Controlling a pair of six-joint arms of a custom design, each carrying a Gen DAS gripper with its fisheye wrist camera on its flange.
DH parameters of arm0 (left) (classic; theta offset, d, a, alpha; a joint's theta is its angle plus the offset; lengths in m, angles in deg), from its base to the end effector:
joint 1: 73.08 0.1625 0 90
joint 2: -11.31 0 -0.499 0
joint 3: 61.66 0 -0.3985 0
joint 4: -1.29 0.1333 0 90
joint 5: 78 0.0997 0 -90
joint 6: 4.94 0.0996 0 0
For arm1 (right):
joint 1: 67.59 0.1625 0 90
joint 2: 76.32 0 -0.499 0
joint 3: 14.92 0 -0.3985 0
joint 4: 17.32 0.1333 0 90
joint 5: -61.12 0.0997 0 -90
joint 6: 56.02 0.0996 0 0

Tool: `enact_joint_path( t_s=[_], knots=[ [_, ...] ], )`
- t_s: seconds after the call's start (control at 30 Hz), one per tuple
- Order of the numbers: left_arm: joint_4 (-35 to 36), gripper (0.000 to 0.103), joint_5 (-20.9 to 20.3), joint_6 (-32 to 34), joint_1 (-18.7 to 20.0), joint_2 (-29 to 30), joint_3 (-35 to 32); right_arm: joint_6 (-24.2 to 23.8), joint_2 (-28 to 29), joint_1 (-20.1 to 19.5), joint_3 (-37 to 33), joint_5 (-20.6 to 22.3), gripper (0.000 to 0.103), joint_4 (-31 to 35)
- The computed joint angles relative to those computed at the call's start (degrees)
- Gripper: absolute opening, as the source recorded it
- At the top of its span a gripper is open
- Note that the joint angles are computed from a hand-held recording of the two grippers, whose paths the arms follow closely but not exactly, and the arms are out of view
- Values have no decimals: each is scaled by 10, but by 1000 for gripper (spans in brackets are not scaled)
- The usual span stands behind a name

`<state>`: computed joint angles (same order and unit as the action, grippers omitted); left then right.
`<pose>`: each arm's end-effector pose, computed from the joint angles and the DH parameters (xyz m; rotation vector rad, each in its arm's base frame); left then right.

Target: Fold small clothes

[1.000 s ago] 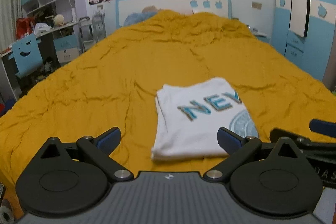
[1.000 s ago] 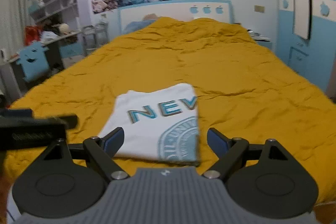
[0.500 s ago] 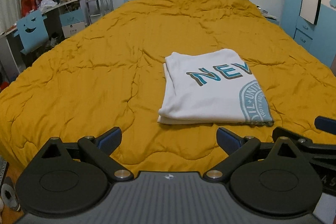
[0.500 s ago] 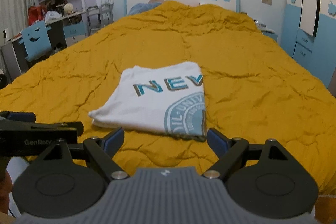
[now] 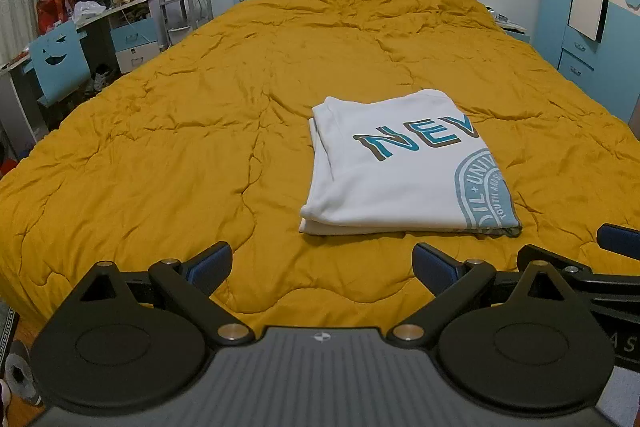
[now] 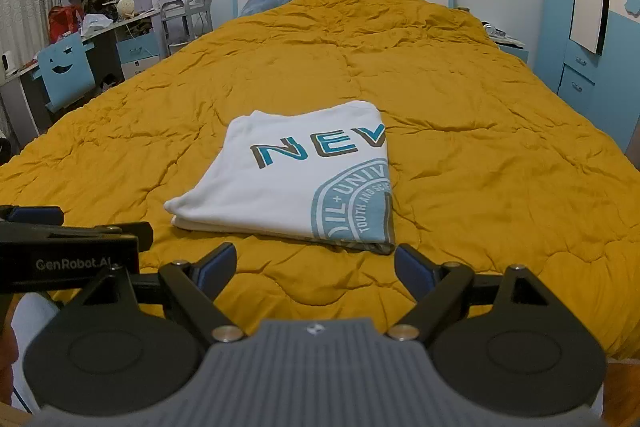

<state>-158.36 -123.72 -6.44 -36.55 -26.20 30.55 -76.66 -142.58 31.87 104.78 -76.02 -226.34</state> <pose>-0.4746 -0.6040 0.0979 0.9627 2.2759 -0.7506 0.1484 -0.5239 0.3620 -0.0231 -2.0409 1.1763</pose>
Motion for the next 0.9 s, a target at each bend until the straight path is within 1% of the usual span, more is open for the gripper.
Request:
enact_joint_path(
  t_s=[0.9],
  knots=[
    [0, 103, 1, 1, -1, 0, 0, 1, -1, 1, -2, 0, 82, 5]
  ],
)
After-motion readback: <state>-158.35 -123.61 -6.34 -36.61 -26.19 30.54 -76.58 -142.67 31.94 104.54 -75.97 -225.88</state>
